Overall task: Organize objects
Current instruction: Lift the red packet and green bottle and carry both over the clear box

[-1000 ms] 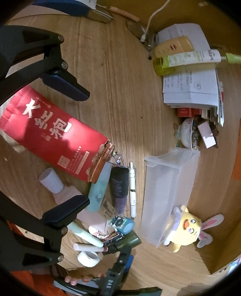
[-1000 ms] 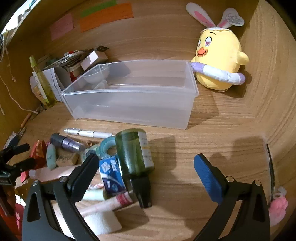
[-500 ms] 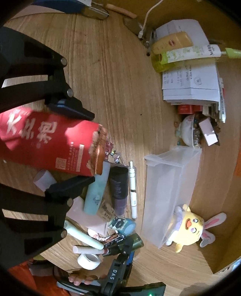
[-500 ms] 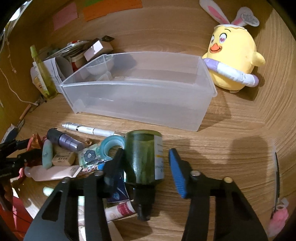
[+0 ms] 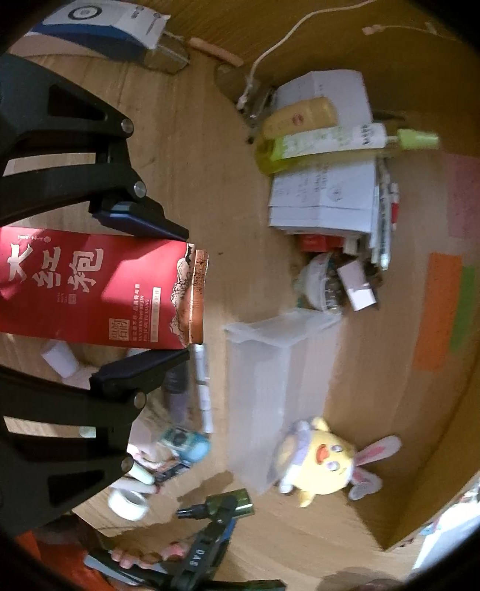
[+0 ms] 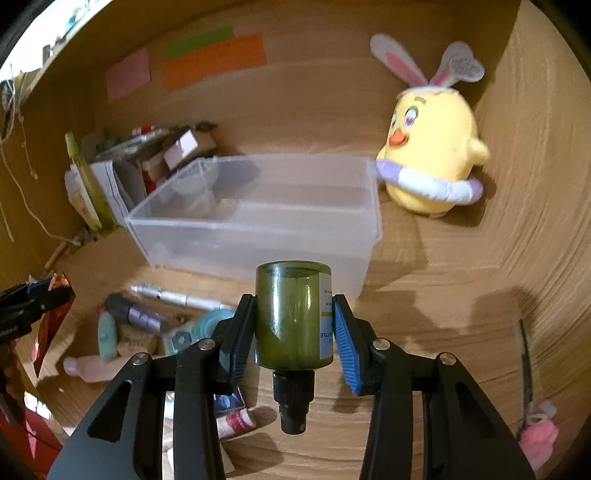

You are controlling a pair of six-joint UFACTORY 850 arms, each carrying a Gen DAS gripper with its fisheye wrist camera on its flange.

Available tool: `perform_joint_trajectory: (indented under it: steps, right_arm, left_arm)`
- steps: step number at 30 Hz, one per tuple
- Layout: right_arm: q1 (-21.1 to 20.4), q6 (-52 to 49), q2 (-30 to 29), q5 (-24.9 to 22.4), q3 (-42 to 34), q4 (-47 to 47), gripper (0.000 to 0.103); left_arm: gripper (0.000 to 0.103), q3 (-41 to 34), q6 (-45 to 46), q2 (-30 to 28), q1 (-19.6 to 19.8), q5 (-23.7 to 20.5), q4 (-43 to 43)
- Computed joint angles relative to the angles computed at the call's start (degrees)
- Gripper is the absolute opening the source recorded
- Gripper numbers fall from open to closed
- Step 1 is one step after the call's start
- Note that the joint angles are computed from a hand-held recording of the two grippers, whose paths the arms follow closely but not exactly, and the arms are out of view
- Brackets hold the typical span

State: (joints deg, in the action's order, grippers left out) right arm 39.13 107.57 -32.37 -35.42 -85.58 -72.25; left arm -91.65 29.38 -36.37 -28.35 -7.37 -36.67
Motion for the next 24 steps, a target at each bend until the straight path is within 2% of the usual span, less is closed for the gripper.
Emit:
perform_joint_trajectory:
  steps: [2,9,15,19,24]
  right_arm:
    - [0.07,2.16,0.85,-0.38,0.73,-2.25,0.038]
    - [-0.33,5.62,2.1,-0.75,0.71,-7.69,0.038]
    - [-1.49,5.81,2.41,0.18,-0.47,-10.82,0.038]
    - [-2.27,3.67,1.67,0.33,-2.49,-11.26,0.038]
    - [-3.71,0.77,0.41,1.74,-5.29,-10.94,0.038]
  left_arm:
    - [0.056,-0.58,4.69,0.17,0.21,0.07,-5.68]
    - [0.056,-4.31,8.72,-0.24,-0.18,0.03,-9.93]
    - [0.056,-10.03,3.2,-2.36,-1.5,-0.02,-2.89]
    - [0.056,-14.9,2.5,-4.67,-2.08,-1.78,-2.09]
    - [0.056,-23.05,-3.5,-9.01,-2.65,-5.5,3.1]
